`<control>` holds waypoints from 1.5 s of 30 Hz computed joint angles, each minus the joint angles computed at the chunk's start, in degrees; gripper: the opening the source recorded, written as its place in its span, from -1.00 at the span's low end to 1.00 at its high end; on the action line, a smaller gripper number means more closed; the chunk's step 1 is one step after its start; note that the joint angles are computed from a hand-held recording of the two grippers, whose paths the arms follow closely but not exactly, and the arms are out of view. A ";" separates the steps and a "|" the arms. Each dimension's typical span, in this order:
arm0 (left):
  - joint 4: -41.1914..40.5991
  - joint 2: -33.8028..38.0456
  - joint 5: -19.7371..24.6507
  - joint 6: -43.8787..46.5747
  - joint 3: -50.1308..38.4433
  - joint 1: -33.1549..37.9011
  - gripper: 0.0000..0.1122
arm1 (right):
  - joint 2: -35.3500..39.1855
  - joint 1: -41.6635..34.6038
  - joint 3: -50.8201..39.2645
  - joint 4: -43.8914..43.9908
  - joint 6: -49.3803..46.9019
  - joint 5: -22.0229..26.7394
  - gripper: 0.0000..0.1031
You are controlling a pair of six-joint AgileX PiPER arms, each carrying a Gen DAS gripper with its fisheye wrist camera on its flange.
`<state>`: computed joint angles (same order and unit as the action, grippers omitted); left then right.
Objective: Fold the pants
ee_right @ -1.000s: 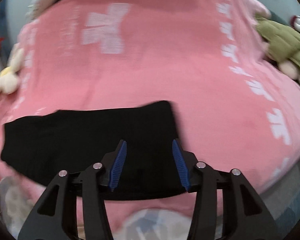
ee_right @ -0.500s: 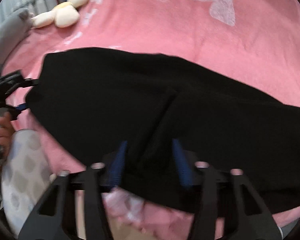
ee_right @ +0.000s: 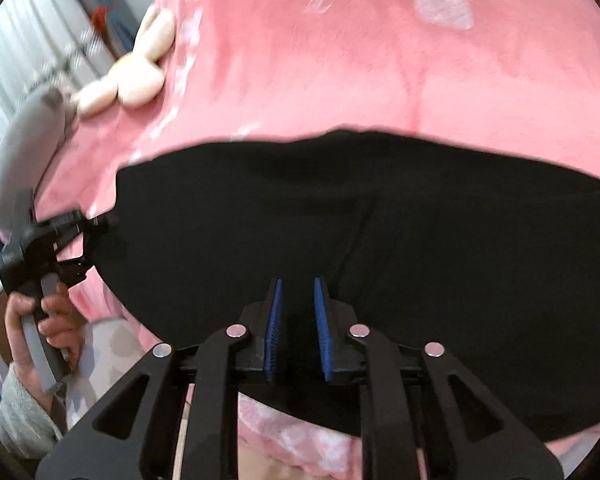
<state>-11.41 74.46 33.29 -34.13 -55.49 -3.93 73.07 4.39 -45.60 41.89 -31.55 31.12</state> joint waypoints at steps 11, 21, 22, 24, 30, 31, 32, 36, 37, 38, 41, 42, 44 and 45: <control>19.88 5.67 7.78 -11.15 -27.29 -31.69 -0.58 | -13.75 -26.79 5.09 4.93 -13.34 9.72 0.05; 22.11 19.85 14.72 -18.15 -30.66 -47.94 0.36 | -8.27 -46.62 3.93 12.35 -25.50 24.81 0.24; 25.49 18.99 15.64 -20.79 -29.92 -49.00 0.41 | -7.01 -46.05 3.04 12.31 -25.82 25.98 0.25; 33.41 16.33 19.35 -25.72 -28.15 -52.08 0.44 | -4.54 -43.58 1.49 13.21 -25.47 27.76 0.28; 44.94 14.97 34.47 -29.46 -29.39 -55.66 0.48 | 5.52 -31.19 -2.57 16.66 -20.95 26.98 0.28; 45.55 13.97 34.85 -29.68 -28.17 -55.71 0.48 | 7.26 -29.33 -2.96 17.01 -19.78 26.28 0.29; 45.57 13.26 35.11 -29.53 -27.42 -55.44 0.48 | 8.76 -28.18 -3.19 17.53 -18.91 26.18 0.29; 44.13 10.80 34.17 -29.09 -24.07 -54.07 0.48 | 9.09 -23.96 -1.35 21.32 -18.81 23.60 0.31; 43.59 10.14 33.39 -29.23 -22.90 -53.52 0.48 | 8.99 -23.45 -1.03 21.72 -18.87 22.82 0.25; 43.09 9.71 33.24 -29.21 -22.34 -53.29 0.48 | 8.79 -22.43 -0.74 22.24 -19.05 21.80 0.06; 40.91 9.19 31.88 -28.44 -21.11 -51.65 0.48 | 10.26 -21.28 -0.26 24.97 -19.03 21.45 -0.30; 40.30 8.80 31.49 -28.23 -20.63 -51.21 0.48 | 10.28 -21.30 -0.15 25.11 -18.92 21.18 -0.37; 40.33 8.16 31.48 -28.66 -20.17 -51.25 0.48 | 9.32 -20.97 -0.26 25.34 -18.28 20.65 -0.47; 40.34 7.99 31.59 -28.64 -20.12 -51.20 0.48 | 8.24 -20.94 -0.56 24.73 -17.79 20.44 -0.47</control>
